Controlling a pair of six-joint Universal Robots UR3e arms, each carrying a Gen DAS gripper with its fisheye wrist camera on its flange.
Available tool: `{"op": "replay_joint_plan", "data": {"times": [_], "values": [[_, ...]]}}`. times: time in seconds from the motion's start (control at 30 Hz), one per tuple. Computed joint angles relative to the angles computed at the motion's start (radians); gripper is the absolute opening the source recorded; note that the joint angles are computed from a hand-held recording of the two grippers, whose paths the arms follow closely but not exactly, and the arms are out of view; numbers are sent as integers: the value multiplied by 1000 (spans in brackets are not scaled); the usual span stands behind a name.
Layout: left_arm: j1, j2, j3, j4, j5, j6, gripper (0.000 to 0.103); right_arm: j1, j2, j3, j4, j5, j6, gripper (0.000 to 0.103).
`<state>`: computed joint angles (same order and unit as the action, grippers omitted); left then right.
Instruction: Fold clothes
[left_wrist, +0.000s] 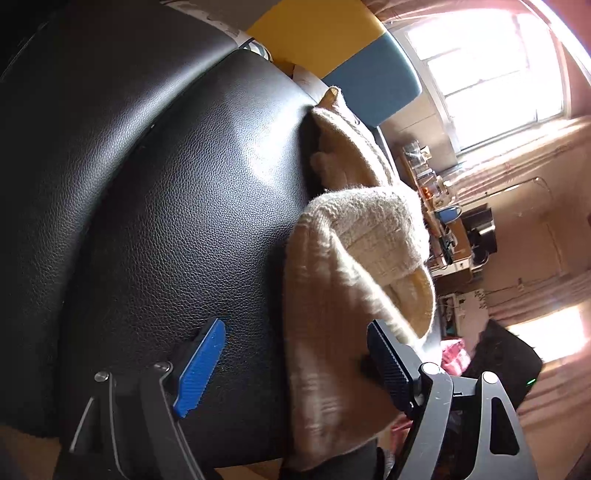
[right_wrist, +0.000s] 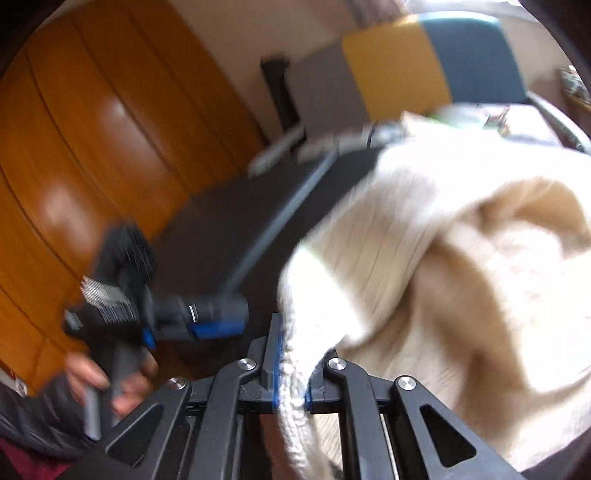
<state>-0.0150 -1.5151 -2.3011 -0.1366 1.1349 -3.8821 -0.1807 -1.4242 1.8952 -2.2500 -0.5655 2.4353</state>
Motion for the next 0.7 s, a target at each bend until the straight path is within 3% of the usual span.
{"op": "replay_joint_plan", "data": {"times": [0.07,0.17,0.23,0.3,0.47,0.57,0.63,0.67,0.7], "values": [[-25,-2,33,-14,19,30,80,-90,-2,-26,10,87,35,7],[-80,-51,142,-30,59,82,80,-215,9,-27,-131,147,192,7],[-120,-97,233,-51,91,122,79,-256,49,-39,-299,127,368,7],[-177,-163,345,-106,144,170,79,-307,87,-56,-368,85,449,7],[-286,-354,632,-251,192,257,72,-365,173,-67,-419,-28,529,10],[-312,-471,782,-309,143,263,72,-424,180,-37,-360,-62,467,10],[-345,-559,931,-474,174,273,72,-462,174,-10,-326,-80,426,10],[-366,-602,999,-553,204,289,64,-475,163,8,-315,-86,410,10],[-396,-628,1031,-579,269,308,40,-480,193,-17,-324,-96,417,10]]}}
